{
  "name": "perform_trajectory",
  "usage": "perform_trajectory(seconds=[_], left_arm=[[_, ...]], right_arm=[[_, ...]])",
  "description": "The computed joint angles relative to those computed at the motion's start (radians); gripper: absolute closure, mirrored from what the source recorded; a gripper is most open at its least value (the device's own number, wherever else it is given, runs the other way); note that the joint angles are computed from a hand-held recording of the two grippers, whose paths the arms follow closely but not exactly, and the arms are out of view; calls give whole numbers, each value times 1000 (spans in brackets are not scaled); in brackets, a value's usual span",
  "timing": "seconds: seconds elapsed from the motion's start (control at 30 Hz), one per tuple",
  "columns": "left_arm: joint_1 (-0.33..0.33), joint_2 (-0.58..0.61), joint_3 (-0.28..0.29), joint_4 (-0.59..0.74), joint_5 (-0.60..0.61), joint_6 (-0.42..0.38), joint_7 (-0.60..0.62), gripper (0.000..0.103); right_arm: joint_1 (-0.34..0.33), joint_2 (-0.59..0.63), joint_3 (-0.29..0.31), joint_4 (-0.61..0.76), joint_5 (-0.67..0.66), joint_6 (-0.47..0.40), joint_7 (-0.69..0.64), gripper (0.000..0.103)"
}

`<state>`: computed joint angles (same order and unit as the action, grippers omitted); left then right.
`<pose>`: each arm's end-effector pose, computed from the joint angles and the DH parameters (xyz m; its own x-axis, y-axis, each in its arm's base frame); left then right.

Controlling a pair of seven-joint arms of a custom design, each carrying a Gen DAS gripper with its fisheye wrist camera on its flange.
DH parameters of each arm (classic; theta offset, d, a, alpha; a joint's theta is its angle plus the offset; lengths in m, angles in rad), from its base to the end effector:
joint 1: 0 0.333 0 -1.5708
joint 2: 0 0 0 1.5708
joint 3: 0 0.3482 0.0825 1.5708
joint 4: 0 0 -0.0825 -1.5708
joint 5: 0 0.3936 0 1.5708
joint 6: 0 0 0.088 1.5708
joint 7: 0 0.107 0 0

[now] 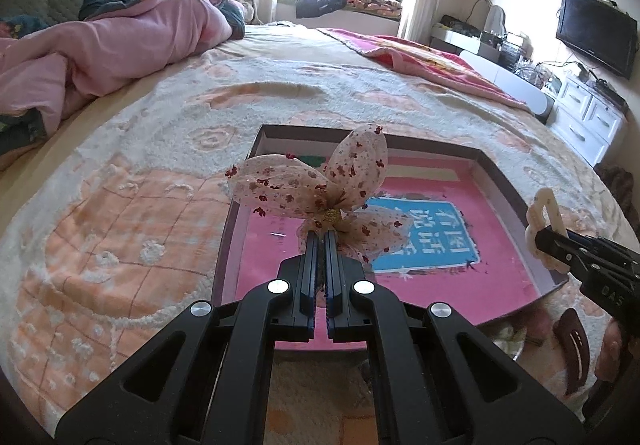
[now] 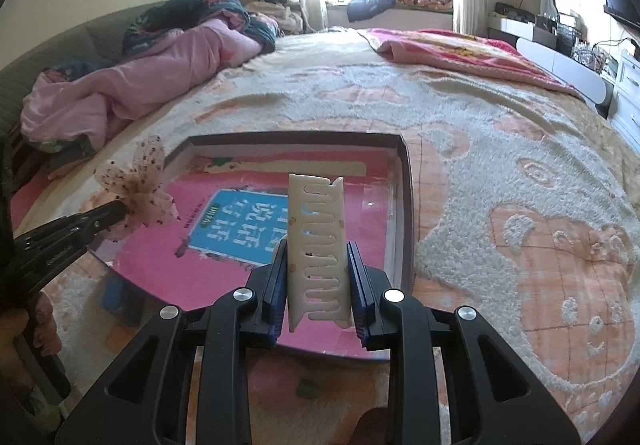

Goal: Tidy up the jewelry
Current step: 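Carry the bow clip over the tray while the right tool carries the white comb clip there, then open the left tool to drop the bow while the right tool releases the comb clip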

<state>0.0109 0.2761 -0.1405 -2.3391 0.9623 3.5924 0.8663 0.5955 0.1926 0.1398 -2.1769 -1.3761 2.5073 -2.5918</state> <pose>0.5178 -0.1686 0.3380 -0.5042 -0.8536 0.1311 -0.6045 0.2405 -0.7594 0.4255 0.3926 0.3377 -0.2243 -0.9688 -0.1051 -0.6403 0.2278 -0.7335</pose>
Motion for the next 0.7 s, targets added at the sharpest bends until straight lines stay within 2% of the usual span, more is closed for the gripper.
perform_trajectory(seconds=[0.2, 0.3, 0.5, 0.7], left_arm=[[8, 29, -16, 38, 31, -38, -23, 103], [29, 45, -40, 65, 72, -65, -60, 103], [113, 80, -118, 124, 226, -116, -203, 103], [99, 77, -98, 127, 263, -116, -240, 102]], right_arm=[[-26, 37, -15, 25, 71, 69, -61, 77], [-30, 54, -21, 40, 133, 72, -113, 77], [-25, 72, -34, 55, 194, 84, -163, 76], [-10, 73, -41, 58, 194, 75, -155, 76]])
